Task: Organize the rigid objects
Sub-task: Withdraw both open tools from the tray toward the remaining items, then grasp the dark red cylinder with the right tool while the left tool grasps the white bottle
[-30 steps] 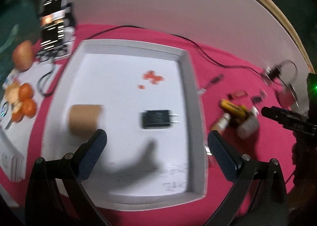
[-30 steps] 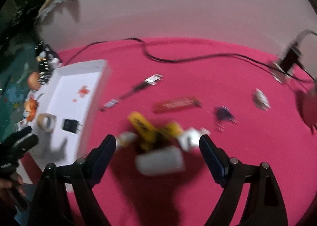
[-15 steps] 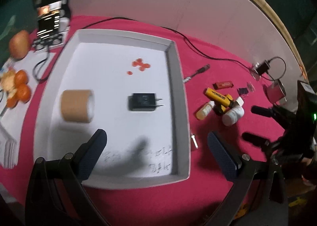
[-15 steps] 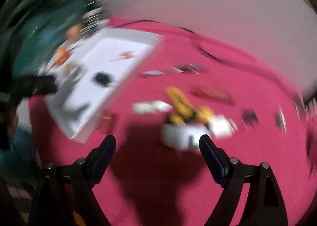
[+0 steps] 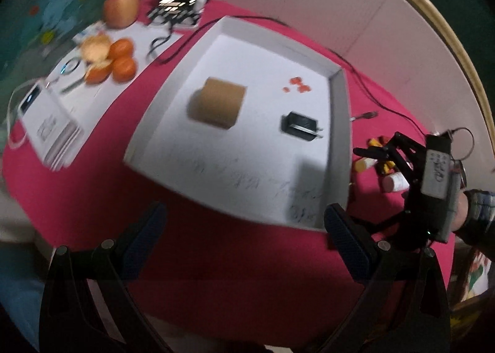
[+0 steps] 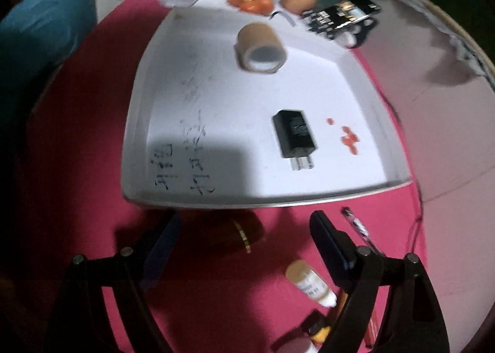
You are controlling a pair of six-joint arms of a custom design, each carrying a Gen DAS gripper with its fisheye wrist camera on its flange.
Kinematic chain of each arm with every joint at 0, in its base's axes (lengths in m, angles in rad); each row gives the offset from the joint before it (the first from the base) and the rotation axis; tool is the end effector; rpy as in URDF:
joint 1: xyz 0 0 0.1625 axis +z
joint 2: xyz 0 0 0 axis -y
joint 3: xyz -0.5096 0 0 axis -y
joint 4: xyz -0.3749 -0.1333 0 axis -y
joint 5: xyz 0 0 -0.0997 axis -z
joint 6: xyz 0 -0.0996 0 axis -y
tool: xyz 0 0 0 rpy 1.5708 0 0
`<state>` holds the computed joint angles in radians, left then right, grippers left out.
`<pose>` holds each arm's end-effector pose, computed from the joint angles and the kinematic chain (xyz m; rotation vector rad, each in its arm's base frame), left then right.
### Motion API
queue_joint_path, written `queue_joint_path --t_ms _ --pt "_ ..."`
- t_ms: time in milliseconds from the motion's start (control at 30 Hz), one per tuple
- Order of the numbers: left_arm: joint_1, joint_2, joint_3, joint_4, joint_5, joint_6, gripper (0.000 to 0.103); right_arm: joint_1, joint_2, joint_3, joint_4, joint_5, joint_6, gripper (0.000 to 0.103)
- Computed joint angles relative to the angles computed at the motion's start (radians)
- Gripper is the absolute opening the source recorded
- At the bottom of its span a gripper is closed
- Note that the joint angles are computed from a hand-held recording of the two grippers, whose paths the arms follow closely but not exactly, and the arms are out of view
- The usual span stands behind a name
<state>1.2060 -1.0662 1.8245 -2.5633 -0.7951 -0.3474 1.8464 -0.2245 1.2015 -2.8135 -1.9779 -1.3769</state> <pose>-0.0358 -0.6629 0.3047 -0.0954 2.4241 -0.6123 0.3153 -0.7700 -0.0968 1.9055 -1.8555 0.0156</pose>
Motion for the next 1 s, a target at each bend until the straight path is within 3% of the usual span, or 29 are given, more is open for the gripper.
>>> queue_joint_path --t_ms 100,200,300,333,367,433,600,800,933,1000 --pt "-0.005 -0.006 0.014 0.011 0.011 -0.035 0.102 -0.003 0.012 -0.017 0.024 -0.002 -0.027 0.085" --pt "-0.01 -0.003 0.015 0.022 0.015 -0.052 0.102 -0.008 0.014 -0.05 0.096 0.013 0.003 0.084" --pt "-0.013 0.009 0.002 0.027 0.005 -0.045 0.102 -0.009 -0.007 -0.047 0.174 0.017 0.038 0.065" --pt "-0.014 0.016 -0.007 0.026 0.002 -0.033 0.102 -0.009 -0.013 -0.054 0.231 0.017 0.077 0.052" --pt "-0.015 0.02 -0.011 0.025 -0.001 -0.025 0.102 -0.008 -0.016 -0.058 0.257 0.015 0.106 0.046" --pt "-0.016 0.035 -0.03 0.02 -0.015 0.004 0.102 -0.006 -0.021 -0.052 0.269 0.003 0.151 0.046" --pt "-0.02 0.075 -0.075 0.011 -0.057 0.093 0.102 -0.027 -0.081 -0.005 0.316 0.06 0.39 0.046" --pt "-0.022 0.141 -0.145 0.022 -0.134 0.217 0.102 -0.083 -0.236 0.181 0.201 0.163 0.736 0.046" --pt "-0.026 0.213 -0.223 0.046 -0.208 0.341 0.102 -0.124 -0.341 0.318 0.076 0.151 0.949 0.046" --pt "-0.034 0.26 -0.273 0.083 -0.253 0.424 0.096 -0.14 -0.368 0.355 0.029 0.13 1.02 0.046"
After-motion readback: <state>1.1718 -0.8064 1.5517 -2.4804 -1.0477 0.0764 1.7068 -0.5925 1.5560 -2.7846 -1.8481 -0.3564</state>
